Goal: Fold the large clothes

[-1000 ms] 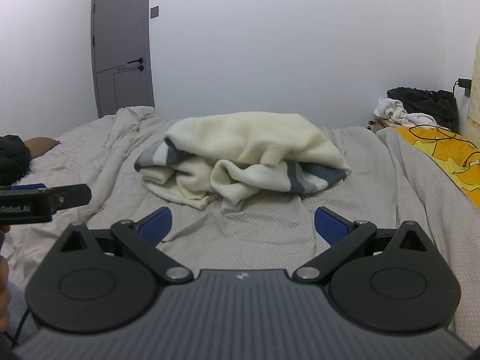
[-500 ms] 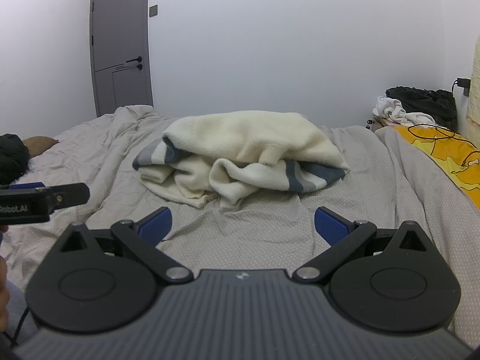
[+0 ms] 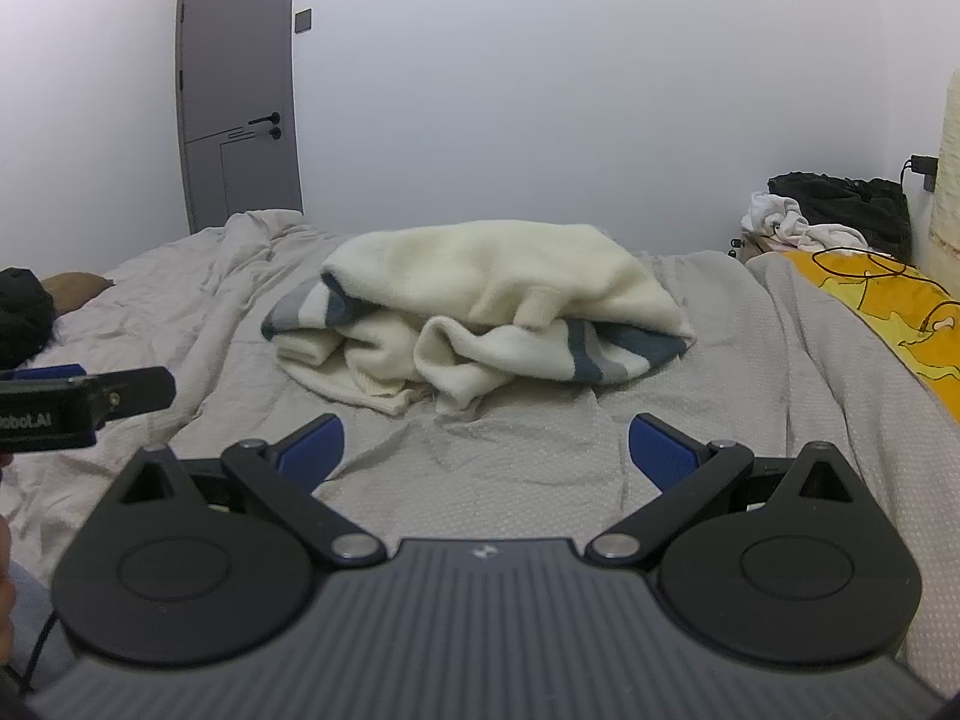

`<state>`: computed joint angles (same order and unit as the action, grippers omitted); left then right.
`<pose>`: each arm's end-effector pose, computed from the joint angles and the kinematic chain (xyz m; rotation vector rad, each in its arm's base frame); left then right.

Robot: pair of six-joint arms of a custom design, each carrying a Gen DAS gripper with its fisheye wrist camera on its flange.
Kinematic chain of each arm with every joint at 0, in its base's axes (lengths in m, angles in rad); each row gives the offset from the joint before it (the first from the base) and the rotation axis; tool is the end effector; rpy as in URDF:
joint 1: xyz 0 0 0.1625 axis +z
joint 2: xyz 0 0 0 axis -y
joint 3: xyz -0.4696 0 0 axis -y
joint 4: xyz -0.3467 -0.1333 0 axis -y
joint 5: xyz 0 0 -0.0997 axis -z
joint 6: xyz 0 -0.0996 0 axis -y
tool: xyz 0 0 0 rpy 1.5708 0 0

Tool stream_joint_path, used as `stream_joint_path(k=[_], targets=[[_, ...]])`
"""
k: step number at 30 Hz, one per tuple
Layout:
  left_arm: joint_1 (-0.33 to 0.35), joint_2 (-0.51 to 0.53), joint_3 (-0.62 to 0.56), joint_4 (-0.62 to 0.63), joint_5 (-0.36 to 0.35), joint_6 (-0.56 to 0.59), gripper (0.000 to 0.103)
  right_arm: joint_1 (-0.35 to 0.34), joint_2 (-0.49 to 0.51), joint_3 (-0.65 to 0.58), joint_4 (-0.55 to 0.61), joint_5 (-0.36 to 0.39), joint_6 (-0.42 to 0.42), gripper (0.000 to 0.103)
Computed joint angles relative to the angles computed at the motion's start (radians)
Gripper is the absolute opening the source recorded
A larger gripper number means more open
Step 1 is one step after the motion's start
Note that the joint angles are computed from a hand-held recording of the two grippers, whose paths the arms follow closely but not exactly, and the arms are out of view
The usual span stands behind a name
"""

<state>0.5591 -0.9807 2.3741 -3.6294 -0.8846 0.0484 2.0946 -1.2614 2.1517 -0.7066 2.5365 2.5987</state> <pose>-0.2760 -0.4044 0.2123 1.0267 2.3800 -1.2133 0.2439 -0.3195 0.2320 0.2335 -1.8987 1.4490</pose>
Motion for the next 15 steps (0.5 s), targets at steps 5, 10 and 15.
stream_joint_path(k=[5, 10, 15], targets=[[0.001, -0.001, -0.001, 0.004, -0.004, -0.002, 0.103, 0.003, 0.005, -0.002, 0.004, 0.005, -0.005, 0.103], [0.0, 0.0, -0.001, 0.003, -0.002, -0.002, 0.103, 0.004, 0.006, -0.003, 0.005, 0.009, -0.005, 0.103], [0.0, 0.001, -0.001, 0.001, -0.002, -0.002, 0.103, 0.007, 0.01, -0.01, 0.012, 0.014, -0.002, 0.103]])
